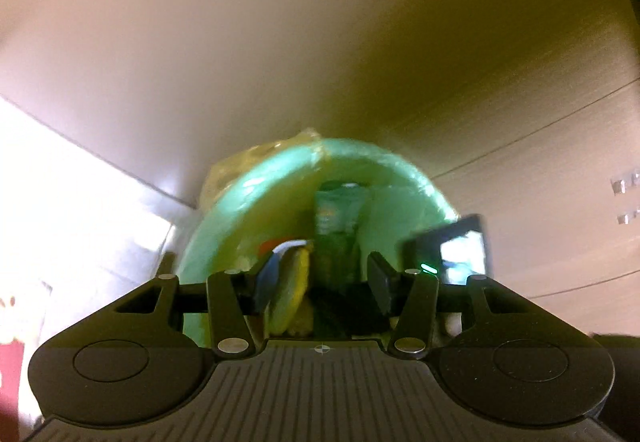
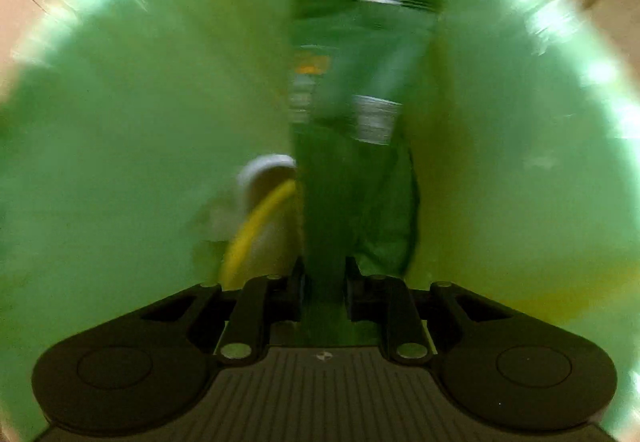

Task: Collect trash
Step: 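Open both grippers to drop the garlic and packet into the bin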

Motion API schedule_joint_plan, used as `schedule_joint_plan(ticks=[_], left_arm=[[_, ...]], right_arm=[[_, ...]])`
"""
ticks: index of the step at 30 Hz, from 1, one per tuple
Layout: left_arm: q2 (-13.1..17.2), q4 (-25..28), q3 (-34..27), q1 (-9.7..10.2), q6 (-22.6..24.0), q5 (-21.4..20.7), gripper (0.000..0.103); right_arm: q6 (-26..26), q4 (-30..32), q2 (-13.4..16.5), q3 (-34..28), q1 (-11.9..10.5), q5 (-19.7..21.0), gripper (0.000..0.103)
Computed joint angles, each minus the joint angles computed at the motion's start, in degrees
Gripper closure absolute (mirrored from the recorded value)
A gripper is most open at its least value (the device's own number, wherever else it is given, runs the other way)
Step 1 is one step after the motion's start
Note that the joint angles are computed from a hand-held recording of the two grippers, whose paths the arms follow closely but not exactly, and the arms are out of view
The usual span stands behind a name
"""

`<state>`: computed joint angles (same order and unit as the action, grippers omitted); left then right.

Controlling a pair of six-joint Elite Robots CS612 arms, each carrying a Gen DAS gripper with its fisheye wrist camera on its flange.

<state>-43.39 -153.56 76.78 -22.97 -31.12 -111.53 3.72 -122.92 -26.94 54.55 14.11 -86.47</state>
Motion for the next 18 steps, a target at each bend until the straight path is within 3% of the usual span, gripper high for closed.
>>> schedule_joint_plan(ticks=[6,10,13,16,18], left_arm=[[-0.31,0.34,0.19,0.49,-2.3,0.42,0.049],[0.25,-0.61,-0.45,0.86,-3.82,-0.04,0.049],[-0.12,0.44,-0.59,0.74,-4.18,0.71,0.049],[-0.12,1.63,-0.98,0.45,-4.13,1.57,0.049],[-0.21,2.37,-1.01,0.3,-3.22,1.97,0.049]], right_arm=[[-1.18,1.25,-1.17,0.77,-1.1,3.39,0.082],[-2.35,-2.68,-5.93,6.26,-2.28,6.67,0.061],[-1.59,-5.04,-8.83,9.71,-2.97,7.13,0.056],[-0.91,-4.99,-8.98,10.4,-3.25,6.33,0.053],[-0.5,-3.74,-7.13,8.51,-2.83,4.53,0.054]])
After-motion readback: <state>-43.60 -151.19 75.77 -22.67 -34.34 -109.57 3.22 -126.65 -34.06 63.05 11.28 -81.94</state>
